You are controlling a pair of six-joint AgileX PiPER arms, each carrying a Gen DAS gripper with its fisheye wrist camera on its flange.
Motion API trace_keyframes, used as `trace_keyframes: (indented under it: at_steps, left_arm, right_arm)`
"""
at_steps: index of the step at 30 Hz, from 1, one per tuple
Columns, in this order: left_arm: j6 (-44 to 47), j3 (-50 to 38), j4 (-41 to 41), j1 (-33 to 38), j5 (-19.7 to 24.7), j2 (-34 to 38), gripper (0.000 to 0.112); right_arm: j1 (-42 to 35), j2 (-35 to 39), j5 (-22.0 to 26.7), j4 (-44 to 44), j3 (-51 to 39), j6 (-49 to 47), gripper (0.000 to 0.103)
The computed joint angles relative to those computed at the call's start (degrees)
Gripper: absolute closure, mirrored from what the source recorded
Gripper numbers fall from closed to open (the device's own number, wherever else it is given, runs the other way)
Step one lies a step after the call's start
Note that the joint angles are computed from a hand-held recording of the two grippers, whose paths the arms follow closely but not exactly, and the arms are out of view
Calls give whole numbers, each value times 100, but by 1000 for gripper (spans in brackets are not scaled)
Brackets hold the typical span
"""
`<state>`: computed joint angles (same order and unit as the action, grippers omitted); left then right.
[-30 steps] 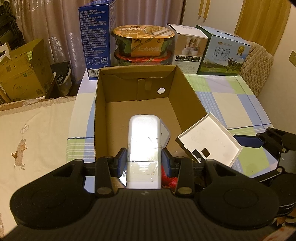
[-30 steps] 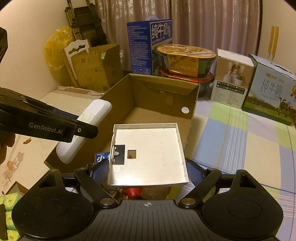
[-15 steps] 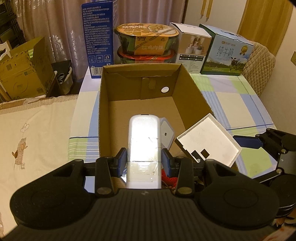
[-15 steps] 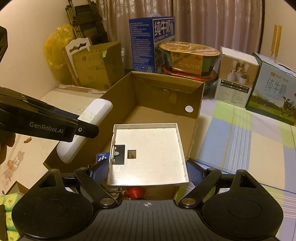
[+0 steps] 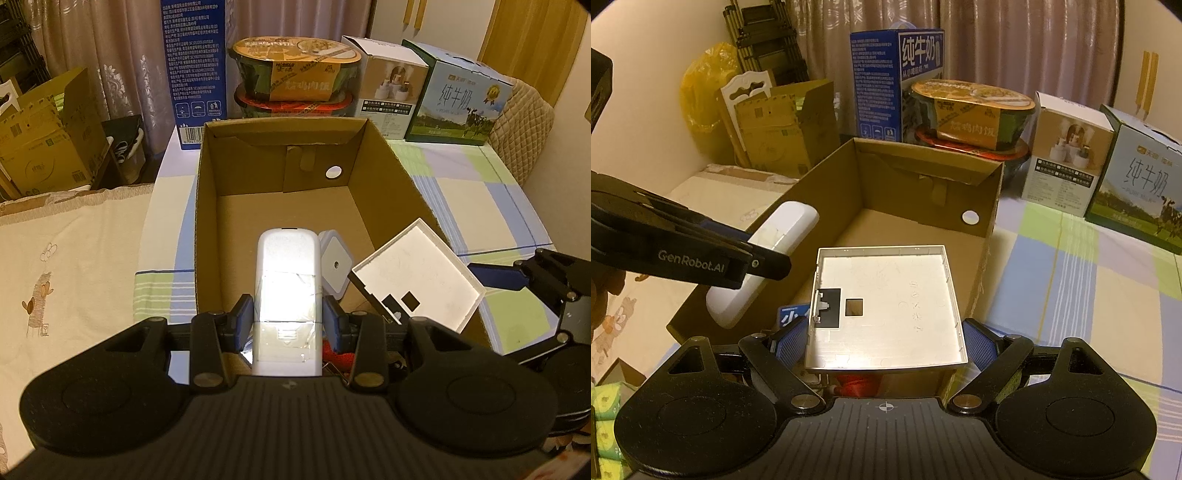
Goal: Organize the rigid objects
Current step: 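Lower the white device into the box and open the left gripper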
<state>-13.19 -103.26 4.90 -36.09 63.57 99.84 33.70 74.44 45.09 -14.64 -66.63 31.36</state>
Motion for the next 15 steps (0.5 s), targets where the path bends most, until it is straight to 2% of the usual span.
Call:
trace_keyframes:
  at_steps: [15]
  left_arm:
    - [-9,-83,15,7,1,131,77]
  right_arm:
    - [-43,38,-69,-22,1,-63,18]
